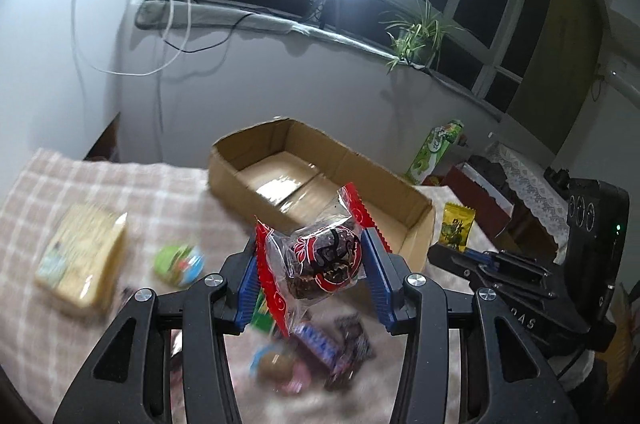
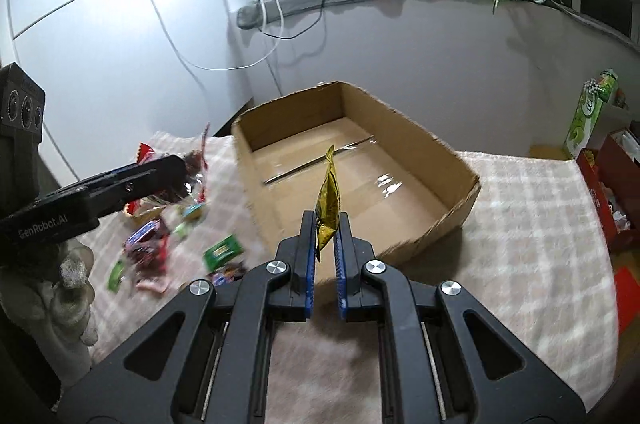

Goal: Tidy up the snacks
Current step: 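Carry both snacks over the cardboard box and open both tools to drop them, then move both open tools back over the remaining snacks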

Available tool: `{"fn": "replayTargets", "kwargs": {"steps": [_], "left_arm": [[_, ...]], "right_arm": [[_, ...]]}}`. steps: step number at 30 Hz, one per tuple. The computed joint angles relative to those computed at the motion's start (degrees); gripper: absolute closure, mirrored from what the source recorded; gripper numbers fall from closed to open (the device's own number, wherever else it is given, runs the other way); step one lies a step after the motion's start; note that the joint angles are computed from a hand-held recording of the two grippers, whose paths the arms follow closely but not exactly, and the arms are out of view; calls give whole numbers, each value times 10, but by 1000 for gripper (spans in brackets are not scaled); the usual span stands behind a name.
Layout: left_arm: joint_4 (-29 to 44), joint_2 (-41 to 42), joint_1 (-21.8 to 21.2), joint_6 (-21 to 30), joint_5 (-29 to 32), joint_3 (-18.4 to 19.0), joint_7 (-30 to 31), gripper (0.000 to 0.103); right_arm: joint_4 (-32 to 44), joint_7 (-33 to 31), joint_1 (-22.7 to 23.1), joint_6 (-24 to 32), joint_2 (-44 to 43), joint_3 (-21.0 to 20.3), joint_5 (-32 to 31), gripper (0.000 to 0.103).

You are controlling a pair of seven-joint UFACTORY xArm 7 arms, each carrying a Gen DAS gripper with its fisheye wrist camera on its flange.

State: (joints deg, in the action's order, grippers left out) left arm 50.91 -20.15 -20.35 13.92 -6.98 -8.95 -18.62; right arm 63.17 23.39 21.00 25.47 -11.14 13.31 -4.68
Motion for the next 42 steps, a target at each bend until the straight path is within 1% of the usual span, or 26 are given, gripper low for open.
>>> {"fn": "replayTargets", "kwargs": {"steps": [1,4,8,11,13,16,18,19,20,22,24,26,28,33,37,42], "left_arm": [[16,19,-7,0,-6,5,8,57],[52,61,-2,4,-2,0,5,57],[95,115,-7,19,-14,-1,13,57],[112,137,-3,30,-2,-9,5,57],[116,143,0,27,11,-13,-4,57],[124,148,-3,33,5,-12,5,57],[128,151,-1,35,14,-14,-1,55],[130,154,0,36,25,-16,-9,54],[132,155,1,37,31,-17,-15,53],[135,160,1,39,35,-16,-19,50],[136,161,1,38,34,-16,-20,50],[138,162,0,39,31,-15,-16,50],[137,162,1,39,41,-16,-24,50],[132,155,4,36,41,-14,-31,50],[119,136,6,32,39,-12,-31,50],[87,91,11,27,34,-8,-30,50]], "right_arm": [[6,-5,-1,1,7,-3,2,94],[22,-11,-5,5,29,-9,1,94],[37,-15,-7,11,55,-14,-2,94],[41,-19,-7,10,65,-18,1,94],[39,-18,-7,8,68,-19,-1,94],[40,-17,-7,7,73,-20,-6,94],[43,-11,-7,9,77,-20,-11,92],[46,-5,-7,11,79,-20,-17,83],[46,1,-7,11,79,-19,-23,66],[41,17,-8,8,75,-19,-42,48],[38,23,-8,5,73,-18,-52,48],[39,25,-8,6,72,-18,-54,48],[38,27,-9,7,70,-18,-57,48],[30,34,-10,9,57,-16,-60,48],[22,38,-9,13,41,-12,-59,48],[8,32,-4,12,14,-2,-53,48]]}}
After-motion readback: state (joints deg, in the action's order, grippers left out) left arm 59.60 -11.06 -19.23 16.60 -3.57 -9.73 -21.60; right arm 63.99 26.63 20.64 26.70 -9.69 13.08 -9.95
